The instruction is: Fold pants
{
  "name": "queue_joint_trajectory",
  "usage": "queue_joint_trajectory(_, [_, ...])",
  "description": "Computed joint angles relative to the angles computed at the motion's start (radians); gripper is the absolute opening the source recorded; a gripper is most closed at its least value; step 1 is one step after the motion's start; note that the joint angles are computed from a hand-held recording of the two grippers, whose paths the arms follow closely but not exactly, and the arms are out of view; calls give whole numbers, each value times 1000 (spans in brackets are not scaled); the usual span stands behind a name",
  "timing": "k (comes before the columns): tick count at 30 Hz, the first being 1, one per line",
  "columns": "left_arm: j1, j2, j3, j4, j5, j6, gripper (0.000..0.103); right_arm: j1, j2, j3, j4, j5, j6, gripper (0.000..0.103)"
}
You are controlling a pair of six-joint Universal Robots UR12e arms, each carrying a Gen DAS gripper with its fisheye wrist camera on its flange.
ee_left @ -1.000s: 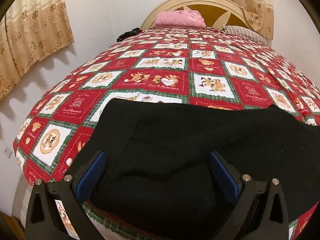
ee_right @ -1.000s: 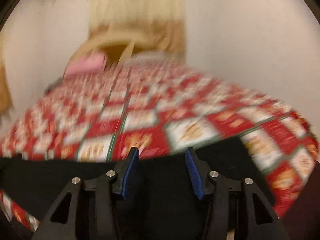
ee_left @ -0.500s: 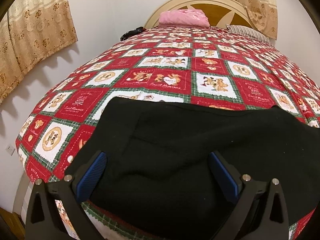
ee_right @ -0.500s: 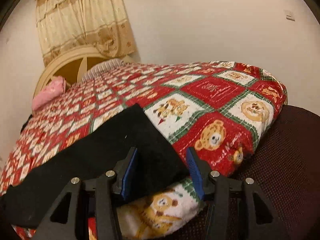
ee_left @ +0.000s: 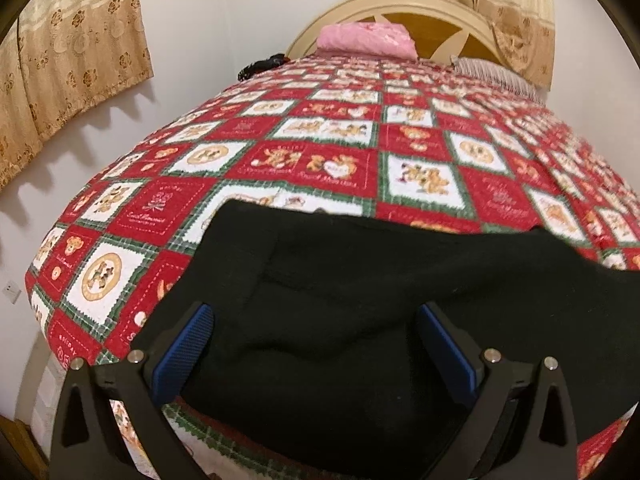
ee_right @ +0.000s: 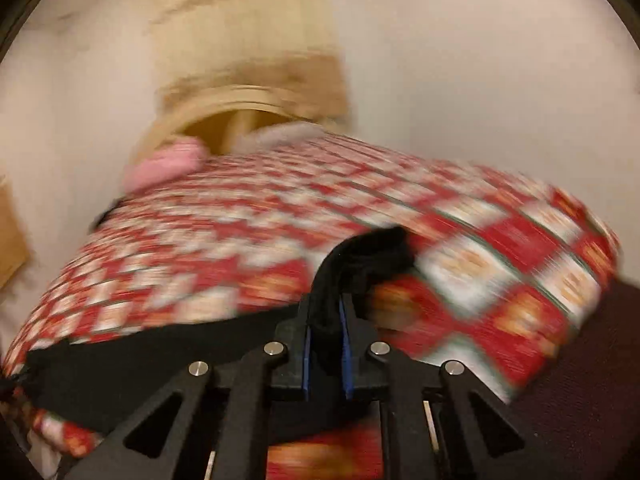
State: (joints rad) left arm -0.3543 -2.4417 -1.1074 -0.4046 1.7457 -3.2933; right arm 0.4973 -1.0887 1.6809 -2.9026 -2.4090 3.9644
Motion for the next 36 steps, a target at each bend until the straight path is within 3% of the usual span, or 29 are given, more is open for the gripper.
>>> queue_joint_trajectory(2, [1,4,-5,12,-8,4,103,14,50,-83,-58,51,-136,12])
queue_joint_trajectory(5, [3,10,-15,25,-20,13,103,24,142,-217,-98,205,-294,12])
queue_joint_trajectory(11, [13,18,-28,25,-22,4,103,44,324,-447,13,442,-446,12])
queue_joint_trajectory(15, [20,24,-39,30,-21,-5,103,74,399,-543,158,381,-556,13])
queue_joint_trajectory(18, [25,25,-43,30,-29,-17,103,86,409,-542,142,341,-593,24])
queue_joint_trajectory(19, [26,25,-43,27,-33,-21,103,85,405,-539,147,355,-594,35])
queue_joint_trajectory(21, [27,24,-43,22,-41,-24,103,83,393,-534,164,386,-591,40])
queue_joint_trajectory(23, [27,25,-47,25,-42,-15,103,67,366,-499,123,548,-590,59])
queue_joint_trajectory(25, [25,26,-50,30,-37,-1,103,43,338,-451,22,721,-548,61])
queue_joint_trajectory(27, [24,29,-55,38,-32,9,103,25,329,-426,-80,807,-483,61])
queue_joint_trajectory(28, [24,30,-57,39,-33,9,103,20,326,-421,-116,787,-444,58])
queue_joint_trajectory(29, [25,31,-59,40,-37,6,103,19,328,-429,-119,725,-413,41])
queue_joint_trajectory(30, [25,31,-60,39,-38,3,103,18,329,-437,-104,683,-392,33])
queue_joint_trajectory(31, [25,32,-61,37,-38,1,103,15,334,-450,-79,635,-357,29])
queue_joint_trajectory(32, [25,33,-63,38,-39,1,103,9,340,-458,-70,611,-313,29])
queue_joint_trajectory(34, [25,36,-67,39,-36,6,103,-12,359,-480,-45,656,-256,29])
queue_joint_trajectory(36, [25,40,-74,43,-31,9,103,-17,383,-527,58,657,-240,29])
